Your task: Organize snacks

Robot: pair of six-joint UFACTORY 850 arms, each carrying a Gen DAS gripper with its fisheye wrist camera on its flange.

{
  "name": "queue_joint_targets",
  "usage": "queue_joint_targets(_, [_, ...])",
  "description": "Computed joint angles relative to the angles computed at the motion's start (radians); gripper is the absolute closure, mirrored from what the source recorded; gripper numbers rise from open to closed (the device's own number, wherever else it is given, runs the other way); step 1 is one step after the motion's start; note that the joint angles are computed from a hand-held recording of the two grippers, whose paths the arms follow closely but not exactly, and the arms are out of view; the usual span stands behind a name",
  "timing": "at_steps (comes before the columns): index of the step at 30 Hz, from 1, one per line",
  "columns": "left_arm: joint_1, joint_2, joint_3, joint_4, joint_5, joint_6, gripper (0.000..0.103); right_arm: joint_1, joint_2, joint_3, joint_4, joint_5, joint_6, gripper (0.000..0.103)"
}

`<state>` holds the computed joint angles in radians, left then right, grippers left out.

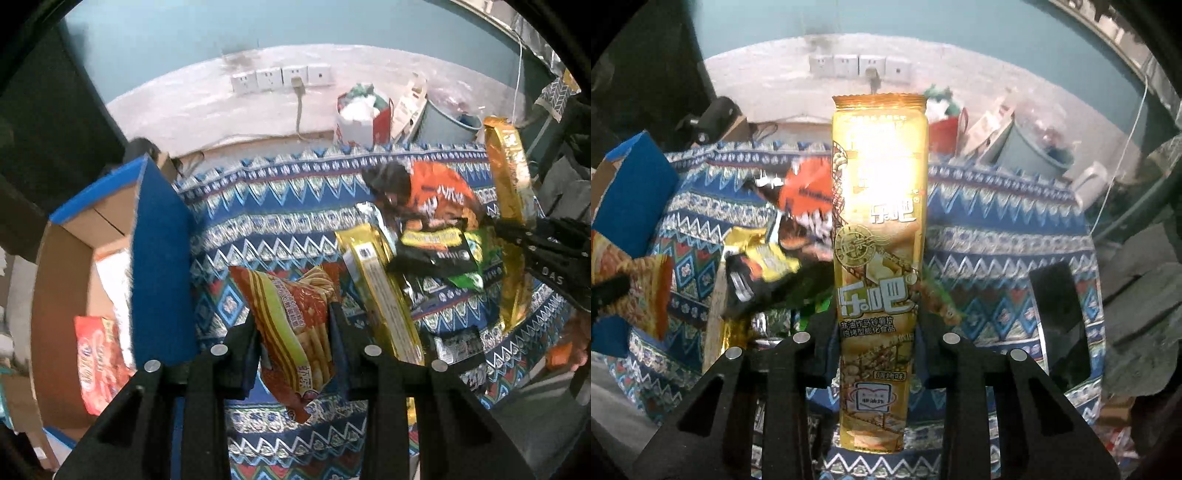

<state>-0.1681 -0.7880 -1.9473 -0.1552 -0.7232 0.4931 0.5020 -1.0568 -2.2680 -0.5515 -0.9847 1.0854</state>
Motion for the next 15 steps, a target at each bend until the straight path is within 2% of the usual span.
queue_joint_targets(4, [-0.002,0.034,0.032,0.007,0.06,0.015,0.069,0.015,0.03,0.024,-0.075,0.006,0.023,0.073])
queue_joint_targets(9, [-0.003,0.074,0.071,0.015,0.135,0.036,0.07,0.032,0.021,-0.023,-0.134,0.004,0.023,0.073])
queue_joint_targets(15, [0.009,0.101,0.085,0.004,0.176,0.051,0.07,0.049,0.033,-0.036,-0.185,0.03,0.028,0.073])
